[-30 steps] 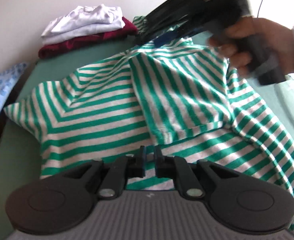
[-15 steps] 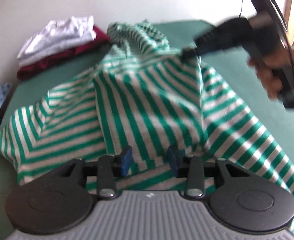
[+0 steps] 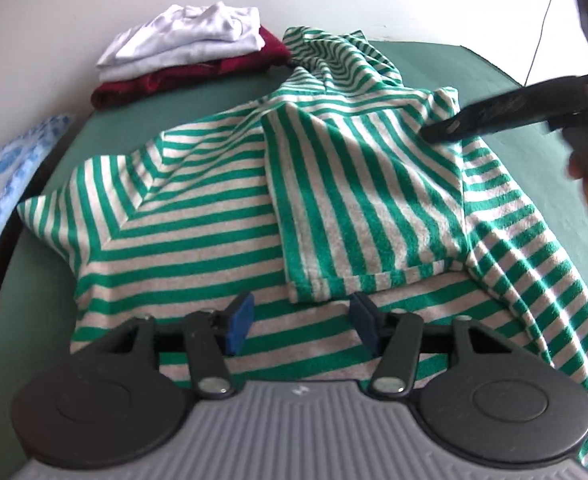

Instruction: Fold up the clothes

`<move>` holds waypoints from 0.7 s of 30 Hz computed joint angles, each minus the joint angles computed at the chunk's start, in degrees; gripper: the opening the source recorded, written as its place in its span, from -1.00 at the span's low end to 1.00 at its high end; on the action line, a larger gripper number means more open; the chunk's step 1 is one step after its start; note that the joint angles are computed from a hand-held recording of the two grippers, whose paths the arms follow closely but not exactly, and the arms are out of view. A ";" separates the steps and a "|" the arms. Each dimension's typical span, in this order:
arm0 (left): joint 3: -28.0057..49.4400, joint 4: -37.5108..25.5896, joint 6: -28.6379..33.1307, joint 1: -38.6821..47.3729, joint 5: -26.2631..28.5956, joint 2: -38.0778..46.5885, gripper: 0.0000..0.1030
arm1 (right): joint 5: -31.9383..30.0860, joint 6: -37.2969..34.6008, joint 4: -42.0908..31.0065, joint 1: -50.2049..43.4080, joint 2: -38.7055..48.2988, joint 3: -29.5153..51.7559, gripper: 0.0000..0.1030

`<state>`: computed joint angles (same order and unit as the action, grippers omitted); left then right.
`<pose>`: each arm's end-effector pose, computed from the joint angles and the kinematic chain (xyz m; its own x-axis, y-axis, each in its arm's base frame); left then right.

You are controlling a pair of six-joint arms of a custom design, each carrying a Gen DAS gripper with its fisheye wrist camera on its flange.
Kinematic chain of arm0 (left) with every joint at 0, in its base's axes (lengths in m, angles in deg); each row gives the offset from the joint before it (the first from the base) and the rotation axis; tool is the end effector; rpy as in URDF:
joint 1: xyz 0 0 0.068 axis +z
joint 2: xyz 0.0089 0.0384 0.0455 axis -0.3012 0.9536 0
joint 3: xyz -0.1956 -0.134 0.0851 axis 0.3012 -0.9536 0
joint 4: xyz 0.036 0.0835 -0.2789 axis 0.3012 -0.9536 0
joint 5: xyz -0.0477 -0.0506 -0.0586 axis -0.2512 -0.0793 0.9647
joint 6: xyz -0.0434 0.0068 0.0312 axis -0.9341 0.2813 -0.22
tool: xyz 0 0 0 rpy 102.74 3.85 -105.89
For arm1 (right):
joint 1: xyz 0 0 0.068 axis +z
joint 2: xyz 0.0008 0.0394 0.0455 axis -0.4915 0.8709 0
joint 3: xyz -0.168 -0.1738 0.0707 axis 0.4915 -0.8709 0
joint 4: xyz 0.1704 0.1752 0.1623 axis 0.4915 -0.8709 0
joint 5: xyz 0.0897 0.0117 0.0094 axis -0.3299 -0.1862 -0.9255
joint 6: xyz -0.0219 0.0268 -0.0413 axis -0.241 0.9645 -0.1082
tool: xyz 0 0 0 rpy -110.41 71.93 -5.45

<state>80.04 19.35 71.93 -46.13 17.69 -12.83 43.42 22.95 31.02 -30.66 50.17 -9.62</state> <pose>0.1112 -0.0498 0.1336 -0.7513 0.1539 -0.6417 0.1457 0.9871 0.0662 0.2505 0.0125 0.1342 -0.6702 -0.2168 -0.7098 -0.4925 0.8454 0.2068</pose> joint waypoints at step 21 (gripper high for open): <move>0.23 6.12 -7.52 7.84 8.84 2.78 -0.72 | 2.55 14.19 3.57 20.34 18.83 18.14 -0.90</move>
